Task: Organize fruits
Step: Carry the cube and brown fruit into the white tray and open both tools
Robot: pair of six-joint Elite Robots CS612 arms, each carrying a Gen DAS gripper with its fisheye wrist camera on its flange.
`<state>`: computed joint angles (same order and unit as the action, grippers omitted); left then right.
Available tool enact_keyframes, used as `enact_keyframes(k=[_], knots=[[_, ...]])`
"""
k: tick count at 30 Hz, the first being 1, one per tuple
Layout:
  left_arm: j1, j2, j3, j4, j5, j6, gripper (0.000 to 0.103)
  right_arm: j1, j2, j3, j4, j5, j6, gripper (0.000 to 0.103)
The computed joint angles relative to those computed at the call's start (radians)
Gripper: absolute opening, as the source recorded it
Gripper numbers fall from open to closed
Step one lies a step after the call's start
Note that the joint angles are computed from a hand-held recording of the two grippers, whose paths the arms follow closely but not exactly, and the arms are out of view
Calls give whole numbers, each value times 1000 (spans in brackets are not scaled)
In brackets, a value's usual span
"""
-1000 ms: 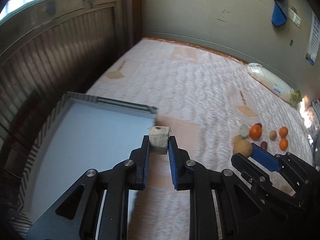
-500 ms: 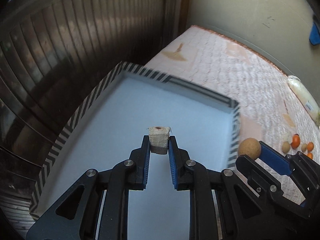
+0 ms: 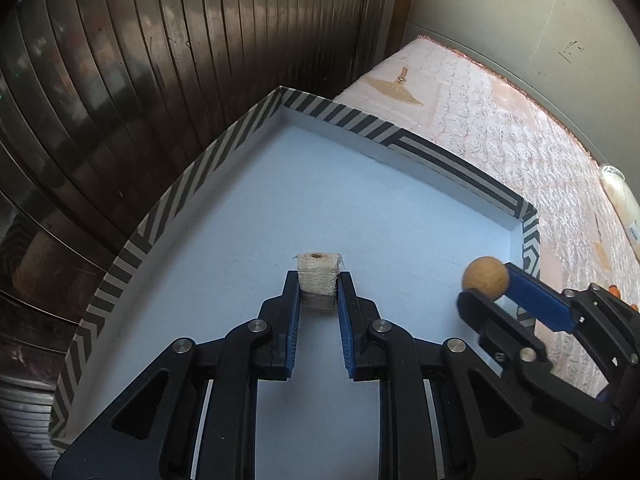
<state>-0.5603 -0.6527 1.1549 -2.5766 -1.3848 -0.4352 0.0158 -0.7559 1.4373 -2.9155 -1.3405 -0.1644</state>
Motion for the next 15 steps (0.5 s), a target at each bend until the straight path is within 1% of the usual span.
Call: enact_keyframes(k=[6,10,15], knots=[[0,1,3,-12,8,-1,17,5,13,-21,24,-13,-4,28],[-8,-1,11,-22,46,-3,17,11,22,-34,37,-38,-10,28],[-12,-6,24,-41,76,-13,17,10,29,-41,32,-27,-8,28]])
